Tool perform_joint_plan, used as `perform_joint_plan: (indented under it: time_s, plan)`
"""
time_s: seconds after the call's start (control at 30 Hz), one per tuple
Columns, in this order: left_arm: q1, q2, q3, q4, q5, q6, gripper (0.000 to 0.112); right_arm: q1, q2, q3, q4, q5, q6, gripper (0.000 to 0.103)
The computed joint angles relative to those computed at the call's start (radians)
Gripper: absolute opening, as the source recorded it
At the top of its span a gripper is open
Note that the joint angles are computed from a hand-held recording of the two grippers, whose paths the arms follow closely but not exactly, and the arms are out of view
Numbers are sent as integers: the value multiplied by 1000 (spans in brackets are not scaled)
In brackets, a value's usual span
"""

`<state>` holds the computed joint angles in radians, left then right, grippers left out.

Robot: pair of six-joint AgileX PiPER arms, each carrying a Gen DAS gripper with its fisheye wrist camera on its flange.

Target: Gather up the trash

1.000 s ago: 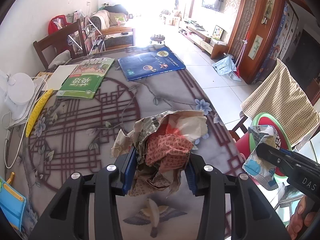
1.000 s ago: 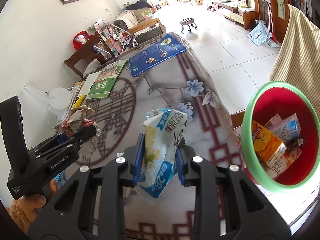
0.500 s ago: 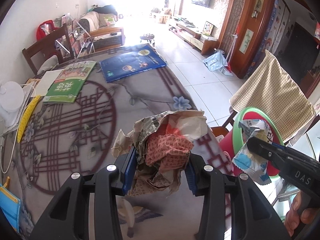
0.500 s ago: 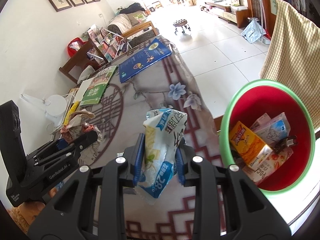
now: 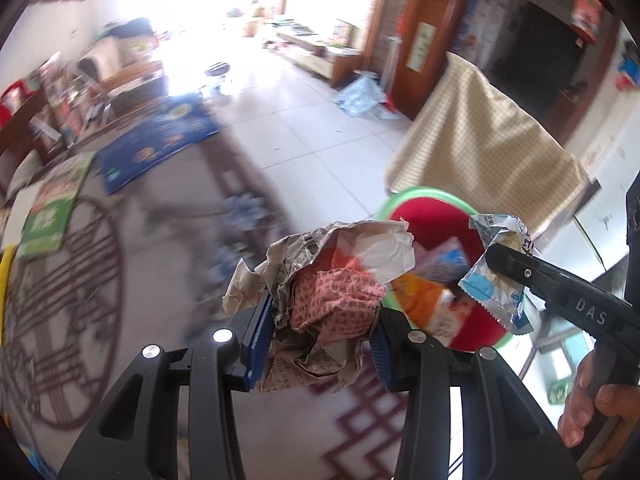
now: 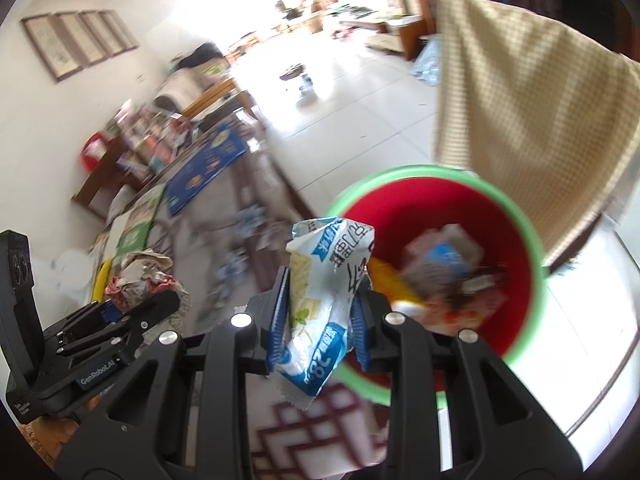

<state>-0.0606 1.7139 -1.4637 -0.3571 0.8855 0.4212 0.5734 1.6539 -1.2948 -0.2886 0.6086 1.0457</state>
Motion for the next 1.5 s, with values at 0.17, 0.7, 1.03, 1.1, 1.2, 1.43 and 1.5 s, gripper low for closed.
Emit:
perform_joint_plan:
  time_s: [0.17,0.7,1.03,1.1,1.2,1.43,1.5]
  plan:
    - [-109,57,-63,-13,10,0,40,-73,-99,128,-29,-3,47,30]
    - [-240,181,-255,22,25,-78,69,-179,-141,200,34,-22,-50,42]
    - [-142,72,-167,-7,-71,-58,92,-115,-108,169,-53,-29,71,73]
    - [-93,30,-139,-44,-92,-31,95,-52,-103,129,-176,2,169,84]
    - [-2,-32,-106,-129,-114,40,95,78,-91,58,-421,80,372,99]
    - [259,-189,39,-414,-240,345,95,384,92,-238,-799,470,573,99]
    - [349,-220,68,-509,-248,456,95,454,199,-385,-867,609,540,99]
